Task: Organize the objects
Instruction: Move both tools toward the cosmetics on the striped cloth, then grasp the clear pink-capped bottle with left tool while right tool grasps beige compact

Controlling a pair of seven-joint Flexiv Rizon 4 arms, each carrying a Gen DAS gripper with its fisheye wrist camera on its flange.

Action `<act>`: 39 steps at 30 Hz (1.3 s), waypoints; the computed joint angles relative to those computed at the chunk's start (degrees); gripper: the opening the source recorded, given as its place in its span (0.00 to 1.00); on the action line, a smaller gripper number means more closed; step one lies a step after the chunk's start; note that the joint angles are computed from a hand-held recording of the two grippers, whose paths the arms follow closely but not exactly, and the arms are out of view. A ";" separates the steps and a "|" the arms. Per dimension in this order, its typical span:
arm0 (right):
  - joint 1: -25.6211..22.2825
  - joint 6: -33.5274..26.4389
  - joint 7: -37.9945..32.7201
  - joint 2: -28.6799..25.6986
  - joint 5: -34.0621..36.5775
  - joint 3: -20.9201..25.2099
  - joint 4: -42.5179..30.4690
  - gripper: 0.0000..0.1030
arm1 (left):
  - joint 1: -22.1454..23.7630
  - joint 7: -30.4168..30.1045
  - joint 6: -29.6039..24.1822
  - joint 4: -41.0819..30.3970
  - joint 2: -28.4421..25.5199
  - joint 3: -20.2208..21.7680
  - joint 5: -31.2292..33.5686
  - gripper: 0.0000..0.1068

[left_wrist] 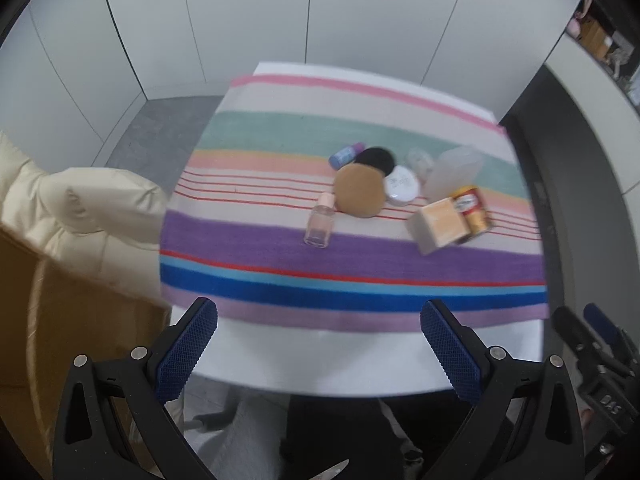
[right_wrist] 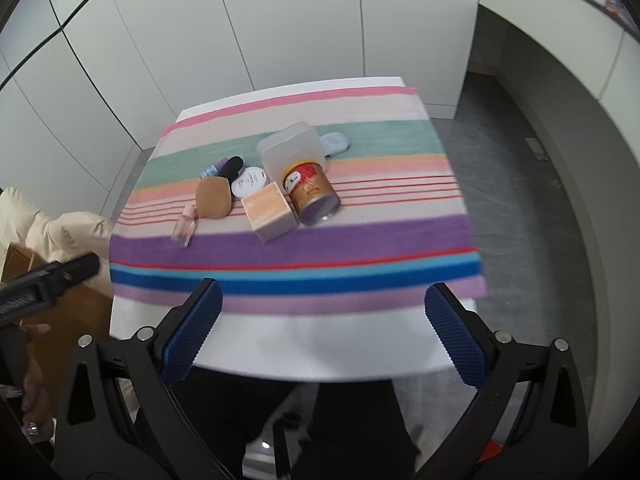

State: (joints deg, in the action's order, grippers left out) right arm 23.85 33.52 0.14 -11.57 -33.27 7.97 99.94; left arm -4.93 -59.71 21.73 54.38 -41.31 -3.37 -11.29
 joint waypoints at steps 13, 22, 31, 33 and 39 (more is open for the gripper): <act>-2.57 16.95 -14.82 -16.25 1.21 -5.24 -7.63 0.79 | -2.14 -5.44 -8.92 -22.32 -19.29 -0.14 -0.27 0.90; -2.25 12.91 -21.82 -23.76 8.26 -6.46 -14.61 0.54 | -4.48 -4.26 -9.19 -31.77 -26.45 0.64 0.93 0.64; -1.28 11.28 -19.65 -22.69 8.40 -7.59 -14.36 0.53 | -5.60 -2.62 -6.51 -30.84 -26.13 0.63 1.88 0.26; -1.22 11.00 -19.29 -22.36 8.43 -7.57 -14.35 0.53 | -5.48 -2.98 -6.76 -30.40 -25.80 0.85 1.65 0.26; -0.74 9.18 -18.41 -21.72 7.36 -7.85 -15.22 0.53 | -4.83 -2.34 -2.40 -21.82 -20.40 0.36 2.37 0.26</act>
